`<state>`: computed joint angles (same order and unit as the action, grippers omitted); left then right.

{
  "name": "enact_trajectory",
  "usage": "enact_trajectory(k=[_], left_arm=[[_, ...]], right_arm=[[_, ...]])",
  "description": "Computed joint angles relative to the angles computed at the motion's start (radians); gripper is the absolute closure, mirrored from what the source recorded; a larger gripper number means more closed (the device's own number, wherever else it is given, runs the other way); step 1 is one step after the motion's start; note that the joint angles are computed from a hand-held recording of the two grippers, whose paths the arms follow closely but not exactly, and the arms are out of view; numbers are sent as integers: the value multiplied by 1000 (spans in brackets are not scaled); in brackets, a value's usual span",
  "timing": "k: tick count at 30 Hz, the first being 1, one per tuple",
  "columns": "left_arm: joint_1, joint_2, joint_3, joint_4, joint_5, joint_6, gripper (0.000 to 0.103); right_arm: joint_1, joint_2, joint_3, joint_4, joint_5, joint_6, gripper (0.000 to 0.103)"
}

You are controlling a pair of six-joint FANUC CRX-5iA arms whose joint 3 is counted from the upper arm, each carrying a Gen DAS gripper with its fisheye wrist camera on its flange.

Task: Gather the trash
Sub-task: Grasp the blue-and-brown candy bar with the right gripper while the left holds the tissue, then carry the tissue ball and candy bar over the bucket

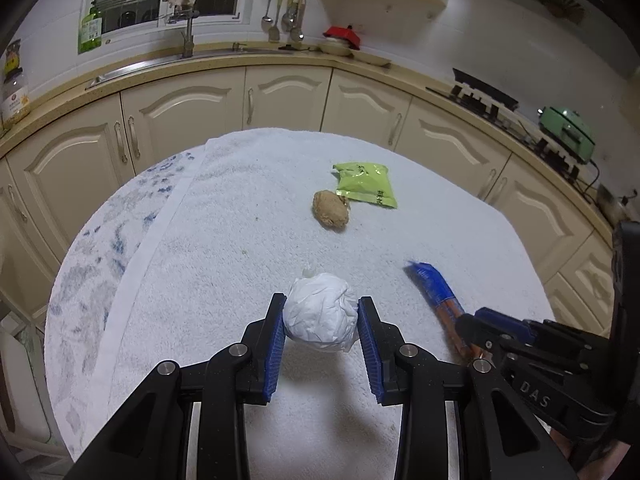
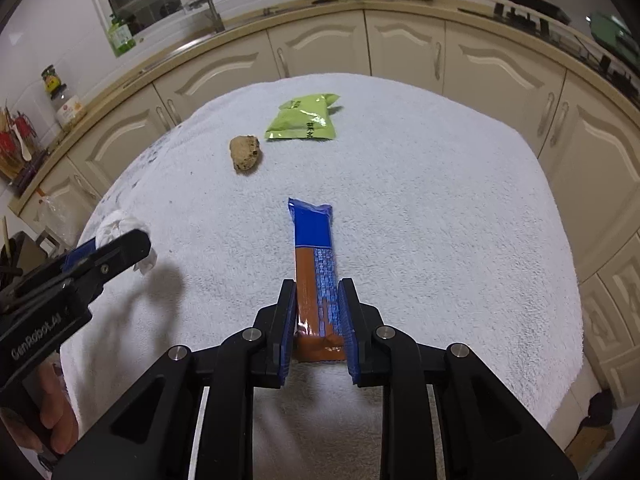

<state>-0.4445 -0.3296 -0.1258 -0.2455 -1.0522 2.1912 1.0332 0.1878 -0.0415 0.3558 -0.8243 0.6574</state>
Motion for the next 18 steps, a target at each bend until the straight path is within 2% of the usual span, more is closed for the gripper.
enact_trajectory(k=[3,5,8,9,11,13,18], left_arm=[[-25,5,14,-29,-13,41,72],[-43,14,26,-63,-34,66,72],[-31,17,17,-52,-30,71,72],[-23,18,14,-42,-29,68,72],[-11,21,13,-35,-29,68,72],[-9,26,18,-40,-34,72,72],[-12,37,31,-46,-34,74,72]], right_arm=[[7,27,-6,101,-25,-73,44],[2,47,17,76,-33,-50,42],[6,64,28,60,-6,-32,42],[11,70,28,76,-10,-36,46],[30,85,1,188,-19,-112,61],[25,75,-8,176,10,-112,83],[10,38,-39,146,52,-133,83]])
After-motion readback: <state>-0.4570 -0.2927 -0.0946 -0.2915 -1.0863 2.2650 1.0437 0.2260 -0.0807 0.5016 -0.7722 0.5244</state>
